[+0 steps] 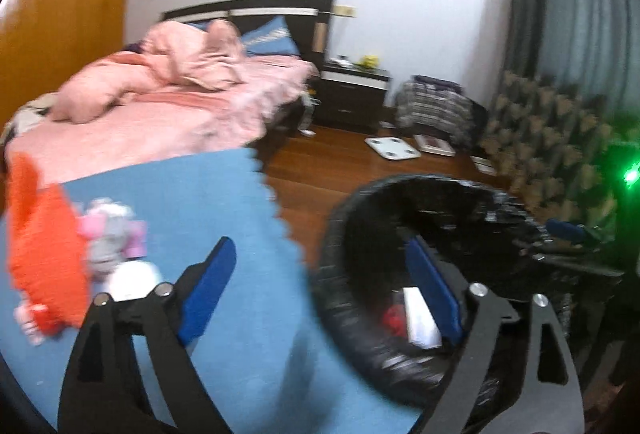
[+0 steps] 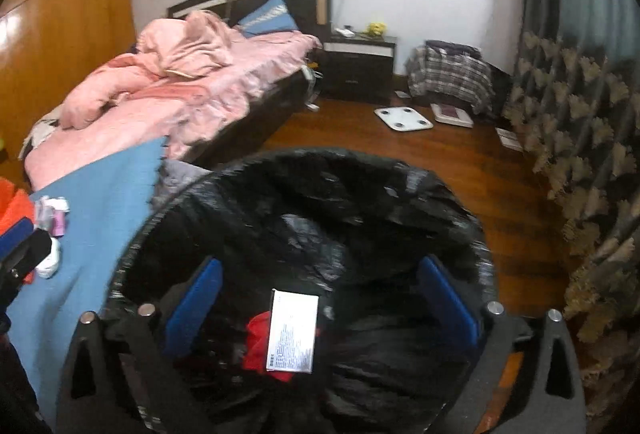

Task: Collect trash
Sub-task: 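Carry the box and red cloth over the bin and release both, then grasp the white sock ball with the right tool while the left grasps pink cloth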

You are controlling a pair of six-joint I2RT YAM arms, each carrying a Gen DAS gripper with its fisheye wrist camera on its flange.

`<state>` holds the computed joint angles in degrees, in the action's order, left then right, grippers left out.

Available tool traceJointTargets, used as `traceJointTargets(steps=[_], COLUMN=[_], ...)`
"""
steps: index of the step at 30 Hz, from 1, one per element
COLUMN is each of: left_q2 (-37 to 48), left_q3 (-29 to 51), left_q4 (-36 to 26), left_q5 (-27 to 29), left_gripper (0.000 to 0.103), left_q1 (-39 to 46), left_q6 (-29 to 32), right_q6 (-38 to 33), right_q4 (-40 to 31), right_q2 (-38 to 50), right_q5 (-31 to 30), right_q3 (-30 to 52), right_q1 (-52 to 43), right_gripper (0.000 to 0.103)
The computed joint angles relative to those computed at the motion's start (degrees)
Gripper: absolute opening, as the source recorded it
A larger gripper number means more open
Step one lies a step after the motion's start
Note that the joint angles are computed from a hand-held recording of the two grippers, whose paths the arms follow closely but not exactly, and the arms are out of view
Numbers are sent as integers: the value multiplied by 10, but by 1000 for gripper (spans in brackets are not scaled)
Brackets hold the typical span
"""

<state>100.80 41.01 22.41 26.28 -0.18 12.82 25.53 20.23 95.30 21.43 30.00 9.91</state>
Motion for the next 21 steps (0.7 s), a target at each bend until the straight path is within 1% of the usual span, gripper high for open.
traceJointTargets(steps=[3,6,11,15,20,21], left_q2=[-13,-10,-2,36,85,102], left_q3=[-5,0,16,52,96,116], left_q4=[-7,-8,-17,-17,-18,-23], left_q5=[-8,-7,-4,-12,-28,-31], left_gripper=[86,86,86,86,86,86], left_q1=[54,115,201,260,297,304], left_q6=[18,33,54,67,69,66], right_q6=[10,19,18,13,-7,-10], right_q4=[-9,-16,-35,-57,-80,-91], right_q2=[16,50,138,206,273,292], right_q5=[1,-3,-13,-21,-17,-19], right_q3=[35,87,205,298,391,419], right_q1=[47,95,166,206,241,246], right_gripper=[97,97,97,97,97,97])
